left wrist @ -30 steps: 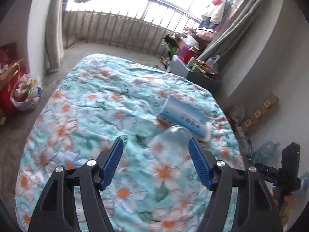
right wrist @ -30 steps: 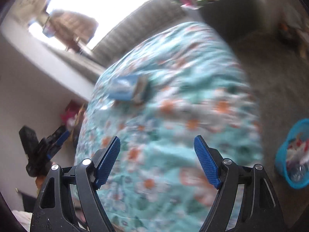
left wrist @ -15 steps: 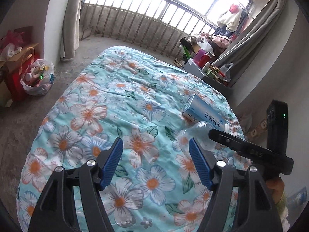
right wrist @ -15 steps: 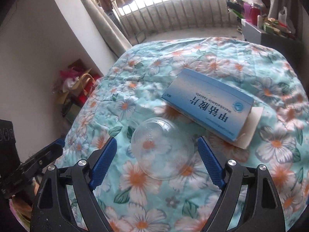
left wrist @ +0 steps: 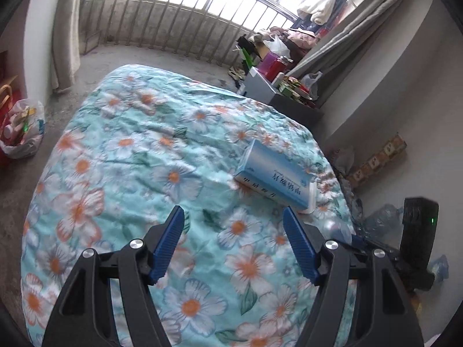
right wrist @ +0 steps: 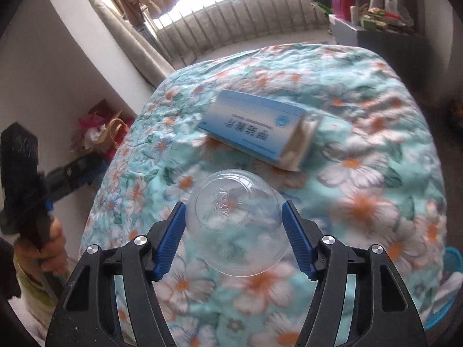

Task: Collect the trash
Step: 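Close the right tool on the clear plastic cup on the quilt, then grasp the blue Mecobalamin Tablets box with the left tool while right holds the cup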

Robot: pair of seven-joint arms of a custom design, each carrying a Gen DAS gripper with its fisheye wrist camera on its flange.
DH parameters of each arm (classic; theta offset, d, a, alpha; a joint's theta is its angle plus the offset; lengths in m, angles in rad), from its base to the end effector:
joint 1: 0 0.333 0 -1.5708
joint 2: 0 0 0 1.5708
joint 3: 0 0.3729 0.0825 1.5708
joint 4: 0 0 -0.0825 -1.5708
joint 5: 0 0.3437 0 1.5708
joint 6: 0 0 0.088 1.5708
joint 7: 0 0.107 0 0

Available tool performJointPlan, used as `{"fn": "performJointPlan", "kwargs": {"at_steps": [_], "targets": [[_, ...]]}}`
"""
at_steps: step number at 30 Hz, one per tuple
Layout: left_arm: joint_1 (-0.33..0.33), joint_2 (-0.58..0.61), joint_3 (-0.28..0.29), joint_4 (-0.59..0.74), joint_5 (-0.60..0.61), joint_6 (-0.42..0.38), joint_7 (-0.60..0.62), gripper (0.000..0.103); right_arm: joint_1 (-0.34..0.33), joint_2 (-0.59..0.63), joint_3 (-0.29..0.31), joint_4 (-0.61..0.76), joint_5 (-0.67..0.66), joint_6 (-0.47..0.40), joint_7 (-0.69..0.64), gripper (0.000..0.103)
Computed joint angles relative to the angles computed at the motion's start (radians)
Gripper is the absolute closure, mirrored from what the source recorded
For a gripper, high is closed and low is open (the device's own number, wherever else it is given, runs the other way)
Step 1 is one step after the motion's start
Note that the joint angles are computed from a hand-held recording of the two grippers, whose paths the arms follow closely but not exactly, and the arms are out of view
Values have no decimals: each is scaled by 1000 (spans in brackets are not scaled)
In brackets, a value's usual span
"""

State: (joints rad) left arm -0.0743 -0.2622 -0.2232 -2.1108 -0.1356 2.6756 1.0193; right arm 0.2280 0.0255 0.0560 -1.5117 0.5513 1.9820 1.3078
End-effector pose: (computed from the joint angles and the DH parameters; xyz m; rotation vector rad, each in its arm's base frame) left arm 0.4521 -0.1520 0.6884 -2.1821 1.5575 -1.1176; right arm 0.5265 0.1874 0.7483 -2.0648 1.3132 0.1120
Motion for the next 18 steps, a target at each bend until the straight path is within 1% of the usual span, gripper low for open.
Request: {"fn": "performJointPlan", "kwargs": {"at_steps": [1,4,5,6,7,8,10,11,12,13,15,16,18], "targets": [[-16,42,14,50,-15,-9,45,35,-13,-23,-12,-24,8,-5,-9,40],[-38,171,24,201,1,-30,178,34,-45,-90,-52,-98,20,-31,-27,40],[-46,211,28,245,-10,-35,222,34,-51,-107,-62,-121,19,-36,-27,40],[-55,259,33,299,-47,-45,278,34,-59,-129,-74,-149,15,-42,-22,40],[-60,315,34,367,-95,-73,336,34,-64,-145,-83,-173,15,-44,-17,40],[-63,354,35,409,-100,-86,344,34,-67,-159,-93,-195,20,-49,-14,40],[-83,453,48,531,-39,-135,311,34,-72,-181,-114,-237,53,-63,-8,39],[-105,509,66,607,31,-177,274,34,-73,-188,-120,-252,64,-68,-5,39],[-121,547,82,656,77,-206,247,34,-72,-195,-121,-267,69,-63,-2,39],[-131,591,90,721,101,-252,235,34,-71,-202,-123,-283,76,-55,-3,39],[-126,665,85,827,82,-350,237,34,-66,-209,-126,-296,86,-42,-8,39],[-130,695,89,877,83,-412,225,35,-65,-209,-128,-297,91,-38,-12,39],[-126,715,86,908,72,-494,225,35,-63,-208,-135,-297,107,-37,-19,39]]}}
